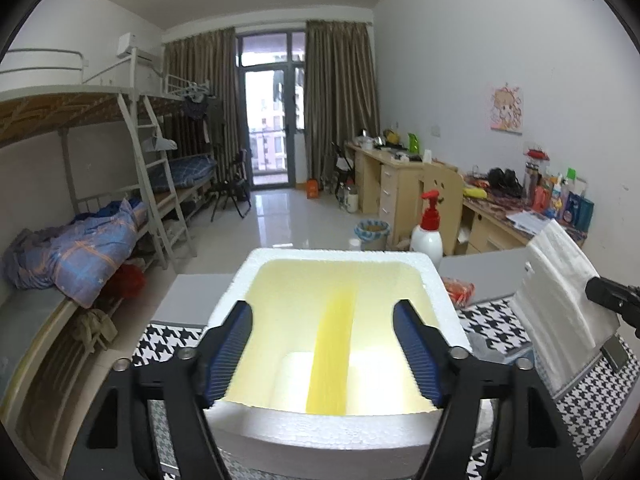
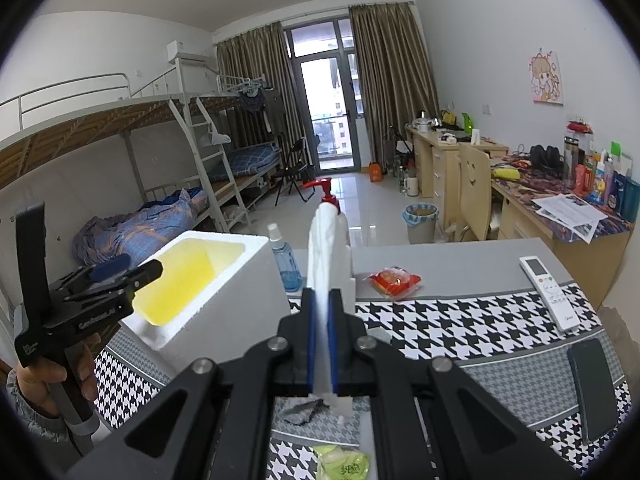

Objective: Organize soft objects
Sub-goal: 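Carry the white mask with the right gripper over the foam box and release it inside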

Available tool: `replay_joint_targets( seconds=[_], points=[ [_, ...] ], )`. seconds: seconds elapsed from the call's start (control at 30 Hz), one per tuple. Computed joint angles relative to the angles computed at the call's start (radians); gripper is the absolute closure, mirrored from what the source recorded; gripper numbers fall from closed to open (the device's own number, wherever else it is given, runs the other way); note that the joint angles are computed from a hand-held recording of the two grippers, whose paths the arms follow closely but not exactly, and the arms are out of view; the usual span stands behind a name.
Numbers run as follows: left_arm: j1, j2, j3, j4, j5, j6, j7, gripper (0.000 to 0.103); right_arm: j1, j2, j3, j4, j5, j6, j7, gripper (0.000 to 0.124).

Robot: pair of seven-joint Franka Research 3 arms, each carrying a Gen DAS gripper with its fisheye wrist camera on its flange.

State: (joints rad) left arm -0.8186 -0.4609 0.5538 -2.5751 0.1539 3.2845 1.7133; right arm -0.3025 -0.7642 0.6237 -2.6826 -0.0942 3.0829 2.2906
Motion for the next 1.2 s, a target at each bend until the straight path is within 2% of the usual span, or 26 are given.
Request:
replay_joint_targets(
  seconds=[0.1,0.17,0.27,0.37,0.6,0.77,1.2],
  points=[
    [-0.012,-0.005,0.015,-0.003,0.006,0.007,0.011,0.013,0.000,0.001,0.000,0.001,-0.003,-0.001,0.000,0.116],
    [0.019,0.002,-0.009,-0.007,0.012,0.023,0.001,0.010,-0.004,0.001,0.004,0.005,-0.006,-0.003,0.000,0.116],
    [0.015,-0.002,0.004,-0.005,0.031,0.027,-0.016,0.003,-0.010,0.001,0.007,0.014,-0.011,-0.007,-0.001,0.116],
    [0.012,-0.008,0.017,-0.005,0.045,0.028,-0.032,0.003,-0.017,0.001,0.012,0.026,-0.019,-0.012,0.000,0.116],
    [0.040,-0.007,0.006,-0.007,0.069,0.032,-0.060,0.001,-0.040,0.011,0.029,0.071,-0.044,-0.025,-0.003,0.116],
    [0.088,-0.005,-0.033,-0.015,0.084,0.045,-0.092,0.001,-0.049,0.020,0.039,0.090,-0.059,-0.021,0.001,0.116],
    [0.157,-0.051,-0.051,-0.062,0.152,0.068,-0.151,0.001,-0.074,0.049,0.063,0.151,-0.076,-0.004,-0.026,0.116]
  ],
)
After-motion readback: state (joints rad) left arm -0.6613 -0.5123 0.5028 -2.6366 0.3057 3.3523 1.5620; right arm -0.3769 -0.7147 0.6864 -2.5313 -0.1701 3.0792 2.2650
